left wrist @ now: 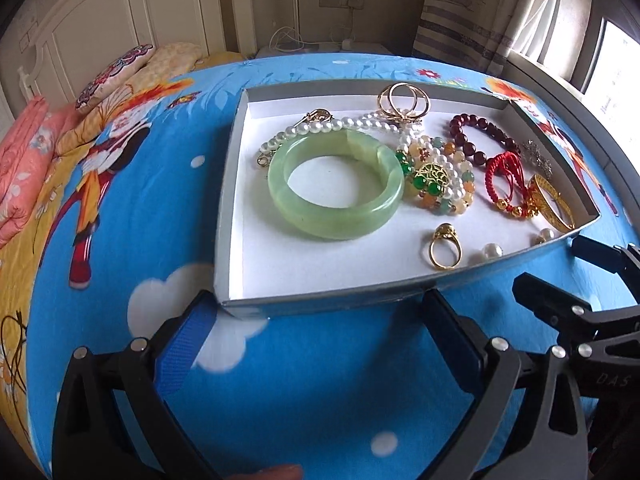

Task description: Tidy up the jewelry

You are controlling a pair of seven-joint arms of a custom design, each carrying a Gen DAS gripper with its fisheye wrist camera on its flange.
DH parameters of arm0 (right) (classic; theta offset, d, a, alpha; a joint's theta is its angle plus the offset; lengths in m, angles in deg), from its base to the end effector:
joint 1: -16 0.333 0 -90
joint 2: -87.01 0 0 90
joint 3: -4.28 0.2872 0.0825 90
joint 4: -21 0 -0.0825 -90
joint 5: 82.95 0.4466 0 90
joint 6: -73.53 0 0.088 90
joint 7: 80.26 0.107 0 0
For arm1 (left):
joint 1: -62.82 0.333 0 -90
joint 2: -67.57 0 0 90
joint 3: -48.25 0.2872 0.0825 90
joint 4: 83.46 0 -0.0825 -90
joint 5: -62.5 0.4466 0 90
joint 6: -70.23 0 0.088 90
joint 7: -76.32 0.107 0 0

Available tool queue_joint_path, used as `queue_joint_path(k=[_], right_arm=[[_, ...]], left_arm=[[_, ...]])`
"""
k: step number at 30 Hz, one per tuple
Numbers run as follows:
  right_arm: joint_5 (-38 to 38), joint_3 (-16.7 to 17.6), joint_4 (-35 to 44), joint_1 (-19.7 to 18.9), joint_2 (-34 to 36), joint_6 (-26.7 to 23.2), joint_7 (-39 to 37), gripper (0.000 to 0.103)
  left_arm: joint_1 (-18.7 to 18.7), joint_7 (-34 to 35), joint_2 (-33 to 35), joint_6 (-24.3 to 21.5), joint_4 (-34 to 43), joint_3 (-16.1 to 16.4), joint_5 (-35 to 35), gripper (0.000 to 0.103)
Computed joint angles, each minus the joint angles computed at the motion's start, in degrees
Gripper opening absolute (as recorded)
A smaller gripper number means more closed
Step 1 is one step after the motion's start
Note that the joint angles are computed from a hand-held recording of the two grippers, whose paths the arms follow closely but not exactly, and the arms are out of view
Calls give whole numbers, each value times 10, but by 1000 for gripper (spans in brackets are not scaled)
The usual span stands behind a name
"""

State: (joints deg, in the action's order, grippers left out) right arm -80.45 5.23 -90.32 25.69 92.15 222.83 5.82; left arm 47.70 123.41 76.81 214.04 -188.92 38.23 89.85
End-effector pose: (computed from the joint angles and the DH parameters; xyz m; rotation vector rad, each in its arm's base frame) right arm 0.6650 0.1238 0.4443 -2.0699 1.6537 -0.4843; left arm 0.6306 -0.2948 0.4418 -1.8759 1.8662 -0.5832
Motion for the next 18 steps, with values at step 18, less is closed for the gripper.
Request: queue_joint_path(k=[18], right_arm=[[1,-3,11,-7,23,47,5,99]], left_arm=[[11,9,24,24,22,22,6,101]])
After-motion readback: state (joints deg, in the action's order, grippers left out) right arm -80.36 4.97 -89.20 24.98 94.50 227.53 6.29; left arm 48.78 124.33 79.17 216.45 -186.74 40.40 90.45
